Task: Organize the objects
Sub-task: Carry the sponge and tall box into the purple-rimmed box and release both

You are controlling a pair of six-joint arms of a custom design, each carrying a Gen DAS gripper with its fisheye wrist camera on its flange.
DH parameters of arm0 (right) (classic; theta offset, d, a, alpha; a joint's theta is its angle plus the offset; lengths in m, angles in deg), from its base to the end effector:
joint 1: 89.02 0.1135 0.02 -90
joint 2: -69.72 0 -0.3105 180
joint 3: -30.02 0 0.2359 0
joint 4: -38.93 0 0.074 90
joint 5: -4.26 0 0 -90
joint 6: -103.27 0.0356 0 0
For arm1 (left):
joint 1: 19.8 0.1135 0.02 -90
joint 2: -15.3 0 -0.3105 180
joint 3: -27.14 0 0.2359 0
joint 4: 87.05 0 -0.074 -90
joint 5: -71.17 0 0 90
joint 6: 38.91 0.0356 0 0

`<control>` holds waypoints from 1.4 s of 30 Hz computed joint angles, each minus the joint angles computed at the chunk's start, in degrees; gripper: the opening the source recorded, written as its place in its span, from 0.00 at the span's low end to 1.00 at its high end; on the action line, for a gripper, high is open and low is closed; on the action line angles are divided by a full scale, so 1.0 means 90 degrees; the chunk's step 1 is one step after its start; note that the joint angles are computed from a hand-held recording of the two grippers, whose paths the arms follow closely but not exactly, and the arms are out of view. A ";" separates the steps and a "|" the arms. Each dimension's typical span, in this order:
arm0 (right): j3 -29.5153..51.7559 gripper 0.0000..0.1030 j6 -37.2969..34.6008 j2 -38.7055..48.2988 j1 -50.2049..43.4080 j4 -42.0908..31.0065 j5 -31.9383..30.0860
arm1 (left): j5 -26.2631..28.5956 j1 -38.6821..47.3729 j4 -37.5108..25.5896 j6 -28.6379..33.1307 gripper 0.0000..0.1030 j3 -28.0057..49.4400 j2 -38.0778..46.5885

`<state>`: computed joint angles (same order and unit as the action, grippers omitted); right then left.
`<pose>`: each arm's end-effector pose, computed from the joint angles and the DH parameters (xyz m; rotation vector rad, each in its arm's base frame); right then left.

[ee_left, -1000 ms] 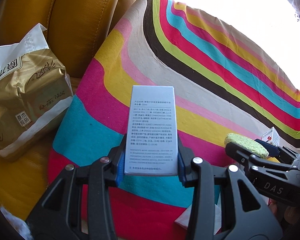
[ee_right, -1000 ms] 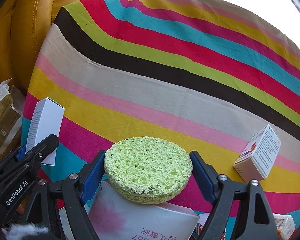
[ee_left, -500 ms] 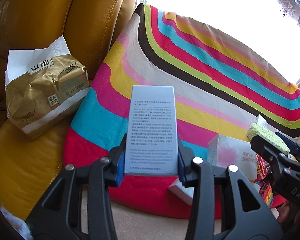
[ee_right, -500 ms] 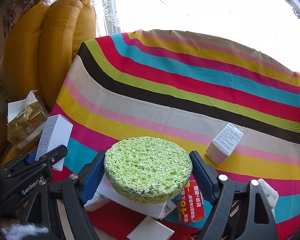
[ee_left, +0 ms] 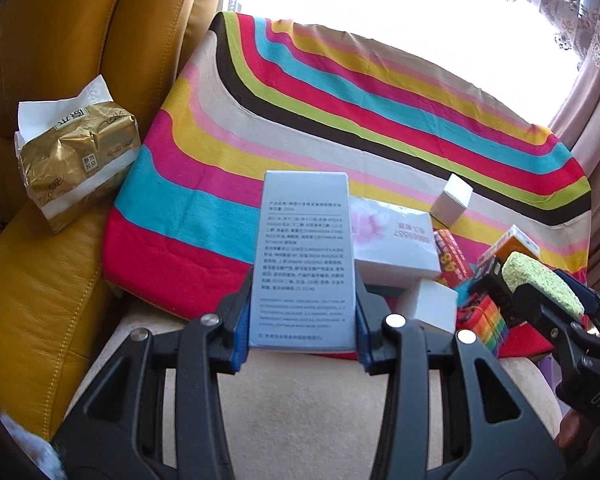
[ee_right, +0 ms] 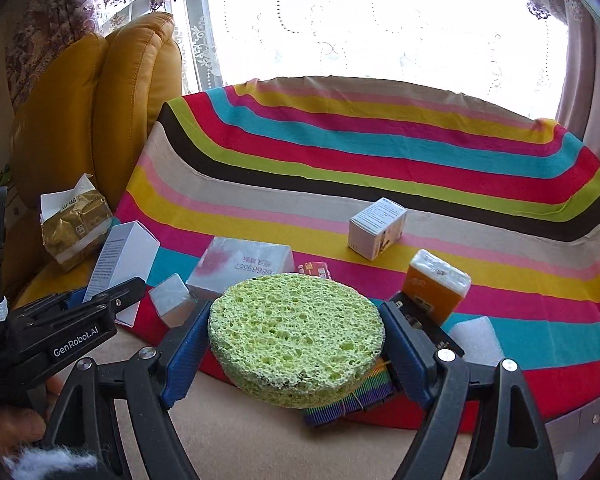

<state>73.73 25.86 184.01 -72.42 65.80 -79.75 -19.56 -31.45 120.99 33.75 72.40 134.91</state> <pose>0.2936 0.0836 0.0984 -0.0295 2.3321 0.1331 0.3064 -0.0627 0.0770 -0.1248 2.3875 -0.2251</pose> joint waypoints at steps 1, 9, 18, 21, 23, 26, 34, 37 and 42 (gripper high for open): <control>-0.0158 0.80 0.0014 -0.0048 -0.0082 0.0094 -0.0025 | -0.0021 -0.0132 -0.0031 -0.0004 0.44 -0.0026 -0.0037; -0.1550 0.80 -0.0035 -0.0331 -0.1079 0.1061 -0.0332 | -0.0223 -0.1356 -0.0264 -0.0193 0.44 -0.0045 -0.0143; -0.2558 0.80 -0.0636 -0.0191 -0.2730 0.2039 -0.0943 | -0.0386 -0.2438 -0.0749 -0.0328 0.44 0.0373 -0.0108; -0.2768 0.80 -0.0962 -0.0011 -0.3370 0.2326 -0.1174 | -0.0387 -0.2737 -0.0962 -0.0351 0.44 0.0592 -0.0050; -0.2871 0.80 -0.1184 0.0117 -0.3801 0.2485 -0.1328 | -0.0379 -0.2926 -0.1122 -0.0358 0.44 0.0748 -0.0014; -0.2994 0.80 -0.1475 0.0340 -0.4433 0.2745 -0.1547 | -0.0326 -0.3195 -0.1366 -0.0339 0.44 0.1003 0.0079; -0.3078 0.80 -0.2331 0.0793 -0.6134 0.2936 -0.2039 | -0.0263 -0.3919 -0.1923 -0.0285 0.44 0.1681 0.0334; -0.3055 0.80 -0.2673 0.0924 -0.6667 0.2945 -0.2150 | -0.0209 -0.4172 -0.2205 -0.0233 0.44 0.2042 0.0474; -0.2941 0.80 -0.3088 0.1055 -0.7535 0.2800 -0.2374 | -0.0031 -0.4519 -0.2613 -0.0196 0.44 0.2626 0.0725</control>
